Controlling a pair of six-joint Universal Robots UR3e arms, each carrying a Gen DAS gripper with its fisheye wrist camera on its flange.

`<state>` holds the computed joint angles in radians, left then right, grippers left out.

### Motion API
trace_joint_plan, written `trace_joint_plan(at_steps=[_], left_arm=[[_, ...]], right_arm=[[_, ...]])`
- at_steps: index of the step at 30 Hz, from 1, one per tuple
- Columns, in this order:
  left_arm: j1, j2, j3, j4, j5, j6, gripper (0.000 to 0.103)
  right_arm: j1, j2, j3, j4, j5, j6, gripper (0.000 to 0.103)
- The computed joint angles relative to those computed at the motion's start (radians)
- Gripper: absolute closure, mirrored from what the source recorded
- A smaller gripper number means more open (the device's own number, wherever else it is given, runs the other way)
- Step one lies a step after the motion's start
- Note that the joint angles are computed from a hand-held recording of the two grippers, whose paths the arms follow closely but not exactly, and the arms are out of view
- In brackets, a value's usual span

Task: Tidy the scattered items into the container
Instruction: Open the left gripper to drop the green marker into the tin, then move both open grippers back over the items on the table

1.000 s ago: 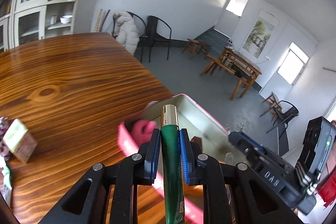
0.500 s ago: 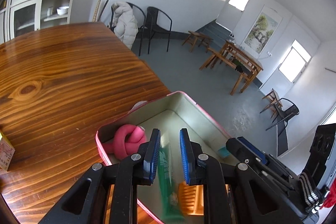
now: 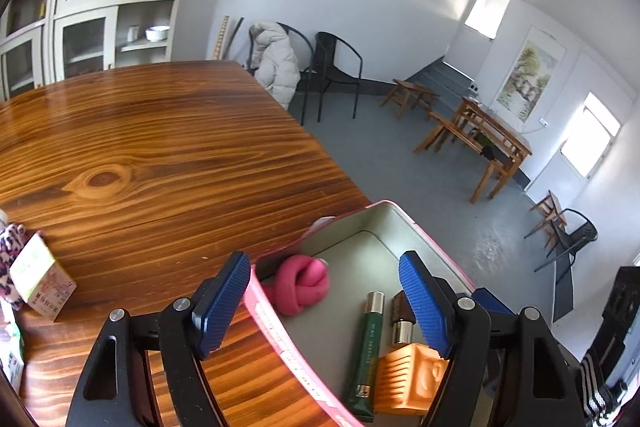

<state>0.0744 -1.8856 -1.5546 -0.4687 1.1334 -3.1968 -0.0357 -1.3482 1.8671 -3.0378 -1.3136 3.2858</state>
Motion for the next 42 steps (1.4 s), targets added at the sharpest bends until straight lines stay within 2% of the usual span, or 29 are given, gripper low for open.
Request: trace_joint_plan(at_steps=[4, 22, 35, 39, 40, 41, 42], left_arm=[[0.021, 0.026, -0.026, 0.013, 0.015, -0.008, 0.025], [0.171, 0.196, -0.185, 0.009, -0.040, 0.049, 0.025], [0.351, 0.407, -0.427, 0.052, -0.075, 0.171, 0.024], [0.451, 0.460, -0.486, 0.025, -0.120, 0.223, 0.024], [0.474, 0.471, -0.499, 0.020, -0.130, 0.230, 0.022], [0.499, 0.480, -0.513, 0.019, -0.137, 0.237, 0.012], [0.524, 0.491, -0.531, 0.027, -0.143, 0.241, 0.007]], right_arm=[[0.026, -0.003, -0.011, 0.000, -0.015, -0.003, 0.048], [0.146, 0.017, -0.064, 0.025, -0.072, 0.011, 0.047], [0.300, 0.069, -0.162, 0.062, -0.150, 0.015, 0.044], [0.358, 0.108, -0.214, 0.077, -0.180, 0.019, 0.042], [0.373, 0.119, -0.228, 0.081, -0.187, 0.020, 0.041], [0.387, 0.131, -0.243, 0.087, -0.194, 0.021, 0.041], [0.401, 0.143, -0.260, 0.095, -0.201, 0.021, 0.041]])
